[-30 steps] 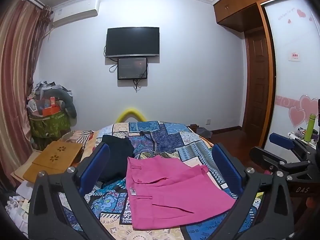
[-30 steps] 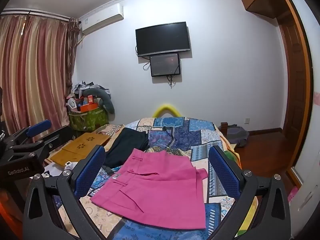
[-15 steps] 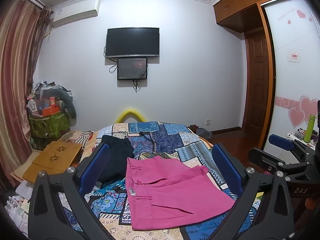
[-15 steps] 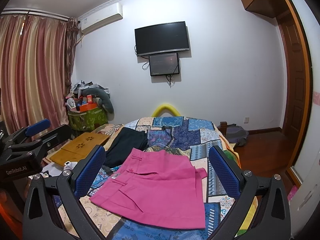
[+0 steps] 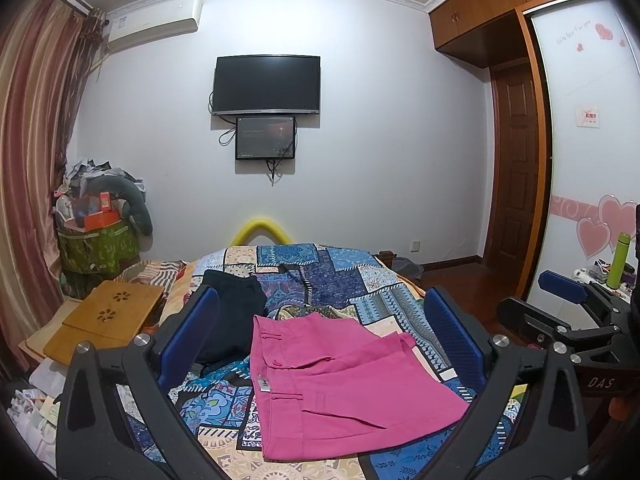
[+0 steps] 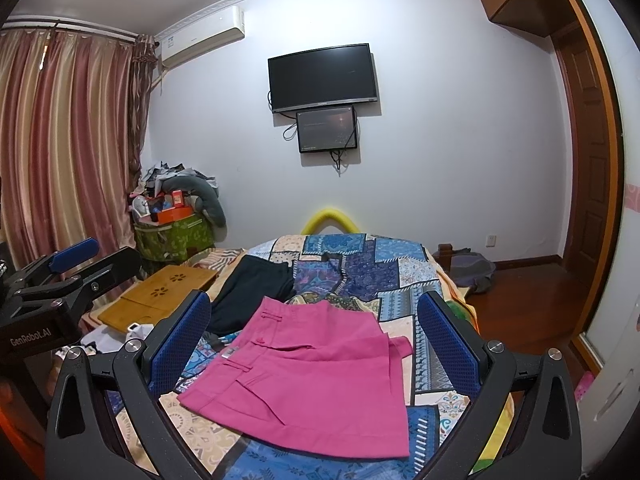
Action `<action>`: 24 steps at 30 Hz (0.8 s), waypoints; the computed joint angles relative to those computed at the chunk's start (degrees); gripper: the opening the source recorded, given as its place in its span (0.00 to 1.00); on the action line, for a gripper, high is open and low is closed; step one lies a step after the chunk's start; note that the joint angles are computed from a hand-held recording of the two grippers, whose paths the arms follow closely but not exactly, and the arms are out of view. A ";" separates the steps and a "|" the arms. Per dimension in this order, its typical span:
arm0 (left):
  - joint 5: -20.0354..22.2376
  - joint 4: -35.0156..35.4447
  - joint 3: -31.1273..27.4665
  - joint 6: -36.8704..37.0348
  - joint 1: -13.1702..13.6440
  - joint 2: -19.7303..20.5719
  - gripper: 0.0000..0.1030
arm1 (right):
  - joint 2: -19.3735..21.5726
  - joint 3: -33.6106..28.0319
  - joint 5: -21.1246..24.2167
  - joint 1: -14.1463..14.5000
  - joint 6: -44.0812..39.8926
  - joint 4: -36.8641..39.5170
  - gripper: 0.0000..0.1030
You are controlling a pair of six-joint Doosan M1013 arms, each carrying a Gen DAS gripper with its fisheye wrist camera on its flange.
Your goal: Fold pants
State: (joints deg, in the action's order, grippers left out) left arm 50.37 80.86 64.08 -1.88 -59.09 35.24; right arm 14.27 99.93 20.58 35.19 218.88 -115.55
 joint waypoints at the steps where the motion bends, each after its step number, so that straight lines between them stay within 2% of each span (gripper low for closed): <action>1: -0.06 -0.03 -0.06 -0.02 0.02 0.04 1.00 | -0.03 0.01 0.02 0.02 -0.06 0.05 1.00; 24: -0.64 -0.28 -0.14 -0.51 0.27 0.04 1.00 | -0.02 -0.01 -0.01 -0.02 -0.38 0.29 1.00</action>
